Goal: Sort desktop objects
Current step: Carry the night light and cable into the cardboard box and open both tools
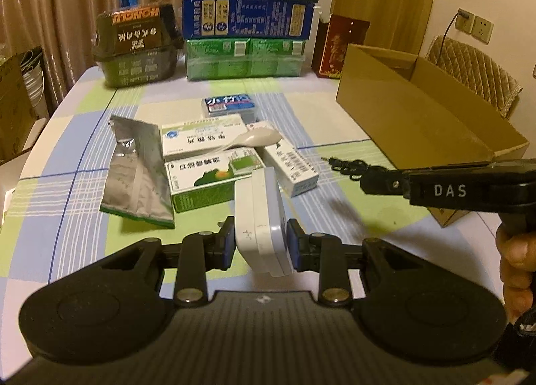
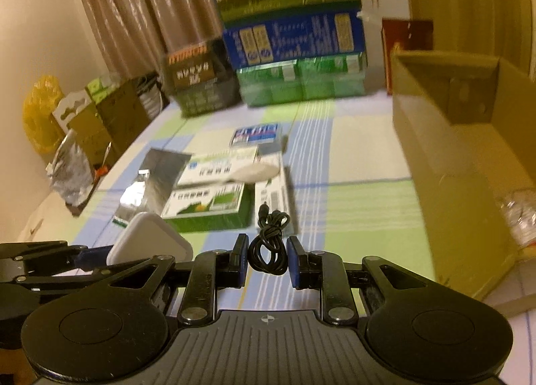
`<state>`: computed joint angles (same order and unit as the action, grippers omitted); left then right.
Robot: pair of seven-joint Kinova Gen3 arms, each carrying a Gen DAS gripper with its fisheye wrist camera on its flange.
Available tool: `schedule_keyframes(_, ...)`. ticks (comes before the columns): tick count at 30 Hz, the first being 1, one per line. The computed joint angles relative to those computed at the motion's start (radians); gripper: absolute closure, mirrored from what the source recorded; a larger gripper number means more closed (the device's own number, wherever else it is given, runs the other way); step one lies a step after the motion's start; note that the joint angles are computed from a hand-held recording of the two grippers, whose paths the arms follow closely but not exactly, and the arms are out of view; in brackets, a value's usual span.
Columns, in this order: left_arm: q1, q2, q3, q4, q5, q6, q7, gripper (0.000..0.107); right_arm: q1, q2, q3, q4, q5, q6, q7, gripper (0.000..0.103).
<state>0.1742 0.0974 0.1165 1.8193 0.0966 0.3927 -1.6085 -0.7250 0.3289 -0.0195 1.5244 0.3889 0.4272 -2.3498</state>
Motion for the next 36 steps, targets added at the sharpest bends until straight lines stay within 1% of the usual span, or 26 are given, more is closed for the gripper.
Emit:
schedule_keyframes(2, 0.012, 0.002, 0.001, -0.013, -0.018, 0.0, 0.012, 0.081, -0.017, -0.011, 0.015, 0.002, 0.03, 0.002, -0.01, 0.082)
schedule_keyframes(5, 0.039, 0.002, -0.003, -0.031, -0.064, -0.007, 0.061, 0.081, -0.013, -0.034, 0.016, 0.001, 0.053, 0.014, -0.012, 0.082)
schedule_keyframes(12, 0.118, 0.011, 0.004, -0.093, -0.164, 0.008, 0.215, 0.081, 0.021, -0.106, 0.009, 0.009, 0.131, 0.044, -0.041, 0.083)
schedule_keyframes(13, 0.131, 0.015, 0.005, -0.106, -0.181, 0.013, 0.236, 0.081, 0.028, -0.118, 0.006, 0.013, 0.146, 0.048, -0.048, 0.084)
schedule_keyframes(14, 0.144, 0.019, 0.007, -0.12, -0.196, 0.02, 0.255, 0.081, 0.04, -0.131, -0.001, 0.018, 0.153, 0.053, -0.047, 0.096)
schedule_keyframes(15, 0.157, 0.022, 0.01, -0.134, -0.211, 0.026, 0.272, 0.081, 0.055, -0.141, -0.012, 0.019, 0.153, 0.062, -0.041, 0.096)
schedule_keyframes(18, 0.196, 0.035, 0.015, -0.181, -0.256, 0.049, 0.324, 0.081, 0.075, -0.169, -0.022, 0.033, 0.204, 0.093, -0.072, 0.096)
schedule_keyframes(19, 0.205, 0.04, 0.017, -0.195, -0.263, 0.055, 0.334, 0.081, 0.091, -0.175, -0.029, 0.036, 0.199, 0.096, -0.064, 0.096)
schedule_keyframes(22, 0.224, 0.056, 0.027, -0.235, -0.266, 0.072, 0.341, 0.081, 0.157, -0.197, -0.056, 0.053, 0.149, 0.087, -0.017, 0.096)
schedule_keyframes(30, 0.266, 0.095, 0.033, -0.308, -0.278, 0.108, 0.339, 0.081, 0.235, -0.248, -0.068, 0.098, 0.183, 0.062, -0.036, 0.096)
schedule_keyframes(33, 0.274, 0.114, 0.04, -0.349, -0.261, 0.119, 0.319, 0.081, 0.264, -0.265, -0.07, 0.107, 0.205, 0.056, -0.052, 0.096)
schedule_keyframes(36, 0.28, 0.144, 0.052, -0.404, -0.232, 0.13, 0.289, 0.081, 0.298, -0.267, -0.071, 0.102, 0.202, 0.06, -0.04, 0.096)
